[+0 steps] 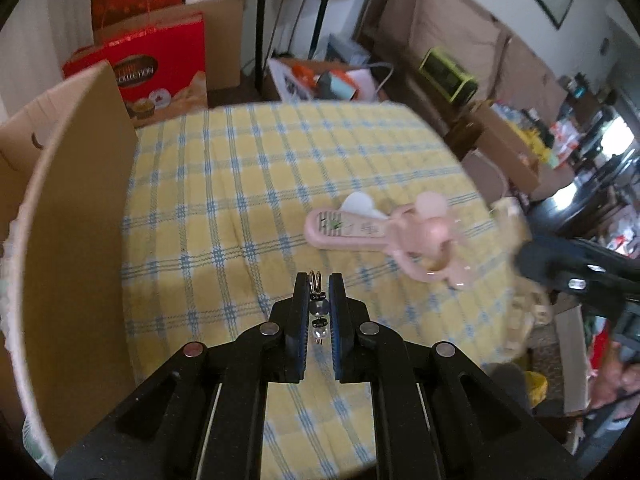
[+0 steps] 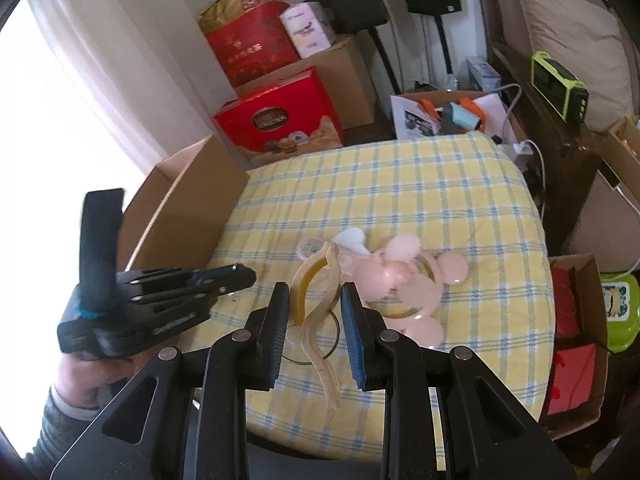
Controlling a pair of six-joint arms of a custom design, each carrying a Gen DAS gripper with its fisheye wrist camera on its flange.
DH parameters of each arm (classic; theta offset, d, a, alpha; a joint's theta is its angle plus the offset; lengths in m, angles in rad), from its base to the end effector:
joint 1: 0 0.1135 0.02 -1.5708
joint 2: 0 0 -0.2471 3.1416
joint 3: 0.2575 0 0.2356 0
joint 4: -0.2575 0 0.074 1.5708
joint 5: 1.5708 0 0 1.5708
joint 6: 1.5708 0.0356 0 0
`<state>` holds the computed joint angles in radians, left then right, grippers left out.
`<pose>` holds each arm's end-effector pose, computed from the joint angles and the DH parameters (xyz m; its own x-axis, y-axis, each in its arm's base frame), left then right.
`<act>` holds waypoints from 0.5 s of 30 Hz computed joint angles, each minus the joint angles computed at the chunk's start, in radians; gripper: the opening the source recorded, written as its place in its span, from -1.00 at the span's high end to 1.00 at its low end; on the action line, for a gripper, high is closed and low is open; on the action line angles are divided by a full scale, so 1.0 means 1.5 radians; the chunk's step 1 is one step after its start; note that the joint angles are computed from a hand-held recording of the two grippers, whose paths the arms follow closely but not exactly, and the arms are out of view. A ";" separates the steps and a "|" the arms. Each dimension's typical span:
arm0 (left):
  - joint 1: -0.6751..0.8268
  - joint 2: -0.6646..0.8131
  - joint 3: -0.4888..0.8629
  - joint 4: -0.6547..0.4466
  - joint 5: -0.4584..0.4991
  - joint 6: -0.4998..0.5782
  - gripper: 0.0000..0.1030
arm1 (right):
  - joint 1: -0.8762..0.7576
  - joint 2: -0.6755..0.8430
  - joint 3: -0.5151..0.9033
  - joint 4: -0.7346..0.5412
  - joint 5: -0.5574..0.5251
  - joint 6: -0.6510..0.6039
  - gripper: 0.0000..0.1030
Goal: Organize objects
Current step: 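Lift the cream clip with the right gripper while the left gripper grasps the metal keychain, then carry the clip and keychain toward the box with both grippers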
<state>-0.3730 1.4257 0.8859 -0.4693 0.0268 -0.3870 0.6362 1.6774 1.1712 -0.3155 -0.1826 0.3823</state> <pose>0.2501 -0.0989 0.1996 -0.8724 -0.0637 -0.4847 0.0522 0.9736 -0.2220 0.2768 0.2125 0.2214 -0.8016 -0.1360 -0.5822 -0.4146 0.8280 0.3774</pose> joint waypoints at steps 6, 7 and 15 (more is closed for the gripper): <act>0.003 -0.106 0.012 -0.084 0.002 -0.014 0.84 | 0.034 0.002 0.036 -0.016 0.013 0.001 0.50; 0.005 -0.127 0.015 -0.100 -0.001 -0.014 0.84 | 0.040 0.002 0.042 -0.018 0.015 0.002 0.50; 0.045 -0.287 0.019 -0.213 0.000 0.001 0.84 | 0.101 0.032 0.125 -0.050 0.027 -0.001 0.50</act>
